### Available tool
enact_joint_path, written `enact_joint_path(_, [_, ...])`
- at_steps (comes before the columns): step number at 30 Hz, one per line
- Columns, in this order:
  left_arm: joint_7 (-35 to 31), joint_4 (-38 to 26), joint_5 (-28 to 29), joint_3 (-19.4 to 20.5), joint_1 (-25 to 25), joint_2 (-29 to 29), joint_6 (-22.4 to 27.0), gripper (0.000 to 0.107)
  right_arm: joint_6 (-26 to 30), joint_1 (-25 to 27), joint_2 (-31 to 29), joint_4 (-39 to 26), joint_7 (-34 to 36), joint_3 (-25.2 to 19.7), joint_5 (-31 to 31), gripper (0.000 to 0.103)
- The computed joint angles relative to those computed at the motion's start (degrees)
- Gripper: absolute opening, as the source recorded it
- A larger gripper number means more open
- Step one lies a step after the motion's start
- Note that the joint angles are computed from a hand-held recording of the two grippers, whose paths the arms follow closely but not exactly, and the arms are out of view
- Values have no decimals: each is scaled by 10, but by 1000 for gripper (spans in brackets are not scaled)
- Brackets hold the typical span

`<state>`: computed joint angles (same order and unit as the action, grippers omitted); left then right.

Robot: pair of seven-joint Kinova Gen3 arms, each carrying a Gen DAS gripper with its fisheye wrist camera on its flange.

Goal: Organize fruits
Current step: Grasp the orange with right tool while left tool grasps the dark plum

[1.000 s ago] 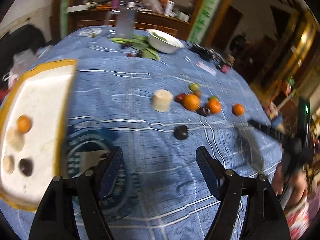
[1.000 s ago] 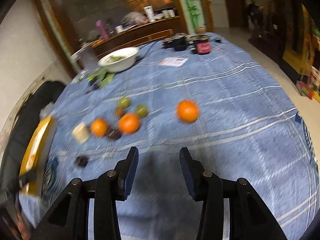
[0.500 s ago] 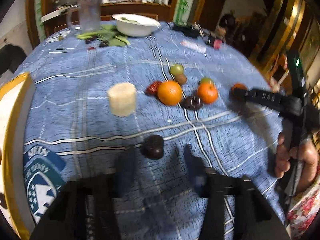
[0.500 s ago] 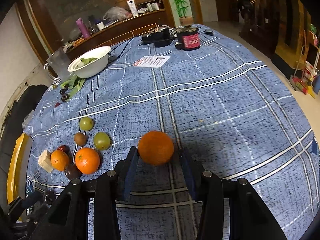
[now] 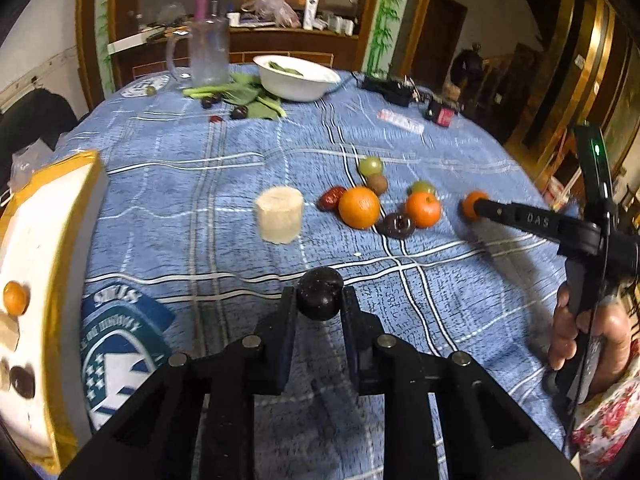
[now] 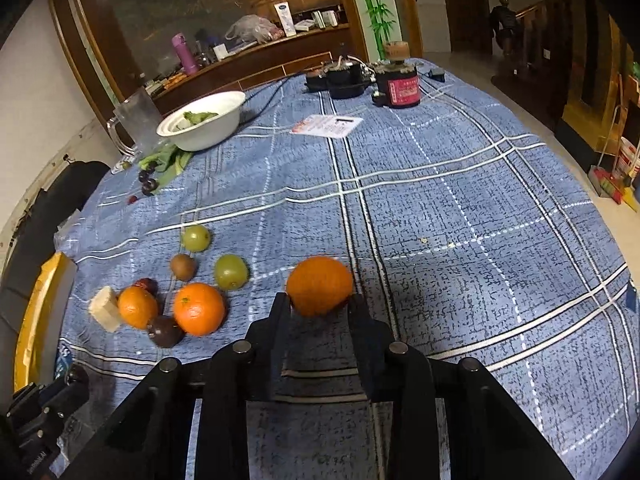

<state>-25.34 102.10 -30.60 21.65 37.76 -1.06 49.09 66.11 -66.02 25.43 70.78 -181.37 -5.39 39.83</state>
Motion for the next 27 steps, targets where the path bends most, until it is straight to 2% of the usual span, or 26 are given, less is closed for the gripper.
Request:
enact_joint_path(1, [2, 5, 3, -2, -2, -9, -2, 21, 2, -4, -1, -3, 0, 0, 3, 28])
enact_joint_path(2, [6, 10, 5, -2, -5, -21, -3, 21, 5, -9, -2, -8, 3, -1, 7, 17])
enact_joint_path(3, [10, 17, 8, -2, -10, -34, -4, 21, 8, -13, -2, -15, 9, -3, 10, 15])
enact_joint_path(9, [-4, 54, 63, -3, -60, -92, -23, 21, 35, -38, 14, -57, 32, 3, 24, 16])
enact_joint_path(12, [-6, 66, 76, 8, -82, -111, -23, 21, 26, -34, 7, -40, 12, 5, 15, 24])
enact_joint_path(13, [-8, 68, 82, 12, -89, -114, -23, 21, 18, -29, 4, -33, 9, 3, 10, 33])
enact_joint_path(14, [-9, 72, 90, 13, -96, -117, -25, 21, 14, -26, 3, -30, 7, 1, 6, 48])
enact_joint_path(16, [-14, 74, 102, 19, -109, -121, -29, 21, 28, -24, 15, -45, 19, 1, 1, 54])
enact_joint_path(21, [-30, 82, 118, 41, -142, -140, -29, 21, 73, -18, 56, -102, 77, 9, -19, 54])
enact_joint_path(22, [-31, 85, 121, 45, -148, -146, -29, 21, 79, -21, 62, -108, 86, 22, -32, 51])
enact_joint_path(23, [-33, 86, 125, 48, -153, -150, -29, 21, 75, -18, 63, -106, 88, 24, -39, 37])
enact_joint_path(27, [-48, 90, 144, 51, -177, -174, -27, 21, 48, -13, 48, -78, 73, 19, -46, 36])
